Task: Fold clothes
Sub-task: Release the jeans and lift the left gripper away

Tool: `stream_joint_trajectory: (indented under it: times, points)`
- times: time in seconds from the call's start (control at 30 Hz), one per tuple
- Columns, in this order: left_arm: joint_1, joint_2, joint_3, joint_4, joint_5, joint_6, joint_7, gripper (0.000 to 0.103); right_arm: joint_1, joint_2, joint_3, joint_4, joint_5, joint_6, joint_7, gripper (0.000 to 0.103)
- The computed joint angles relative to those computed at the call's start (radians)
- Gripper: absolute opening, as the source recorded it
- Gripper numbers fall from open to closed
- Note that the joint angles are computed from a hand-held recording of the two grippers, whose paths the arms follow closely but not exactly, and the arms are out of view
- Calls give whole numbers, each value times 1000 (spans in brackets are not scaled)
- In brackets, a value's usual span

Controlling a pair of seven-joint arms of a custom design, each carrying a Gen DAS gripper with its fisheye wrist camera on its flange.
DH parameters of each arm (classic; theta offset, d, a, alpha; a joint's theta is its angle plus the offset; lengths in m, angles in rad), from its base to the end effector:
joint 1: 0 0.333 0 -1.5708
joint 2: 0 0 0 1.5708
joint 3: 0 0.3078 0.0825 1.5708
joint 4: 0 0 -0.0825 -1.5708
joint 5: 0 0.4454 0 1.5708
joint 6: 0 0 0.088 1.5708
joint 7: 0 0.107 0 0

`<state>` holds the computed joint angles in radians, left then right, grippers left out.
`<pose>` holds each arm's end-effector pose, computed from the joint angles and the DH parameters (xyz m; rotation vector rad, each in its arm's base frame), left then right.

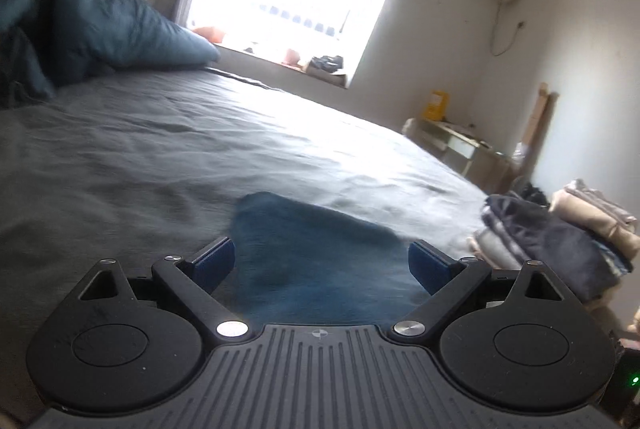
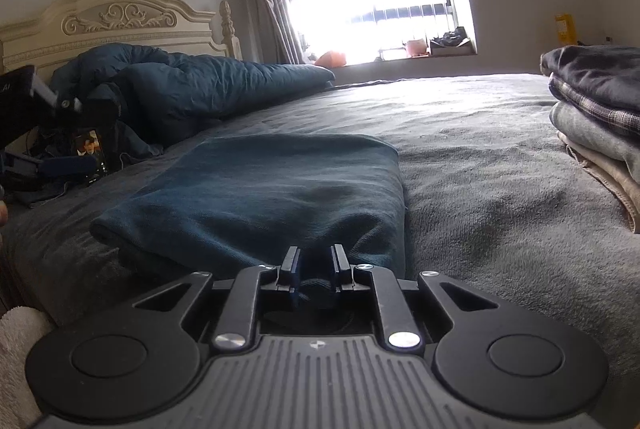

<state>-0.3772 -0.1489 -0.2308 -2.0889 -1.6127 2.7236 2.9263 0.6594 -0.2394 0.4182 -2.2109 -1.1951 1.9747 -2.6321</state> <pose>0.5156 -0.3195 0.5150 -1.0966 2.2373 -1.7613 0.3086 0.4653 0.4783 -1.1142 1.8075 -1.0306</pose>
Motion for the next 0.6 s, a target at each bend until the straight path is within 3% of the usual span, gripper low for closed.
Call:
stream_joint_trajectory:
  times: [0.07,0.2,0.27,0.4,0.5,0.6]
  points:
    - [-7,20,-13,7,45,3,-22,93,0,1,-1,3,7,-1,1,15]
    - [-20,82,-44,10,251,108,-180,90,1,8,-3,14,16,-2,-10,15]
    - [-29,94,-48,5,247,161,-118,90,0,7,-6,14,18,3,-12,15]
    - [-30,90,-43,1,222,158,-71,90,0,1,-8,16,27,8,-20,16]
    - [-23,84,-34,-3,212,128,-78,90,-9,-45,-9,-2,17,53,43,33]
    - [-19,76,-29,-11,200,112,-81,90,-30,-55,11,22,-9,14,16,36]
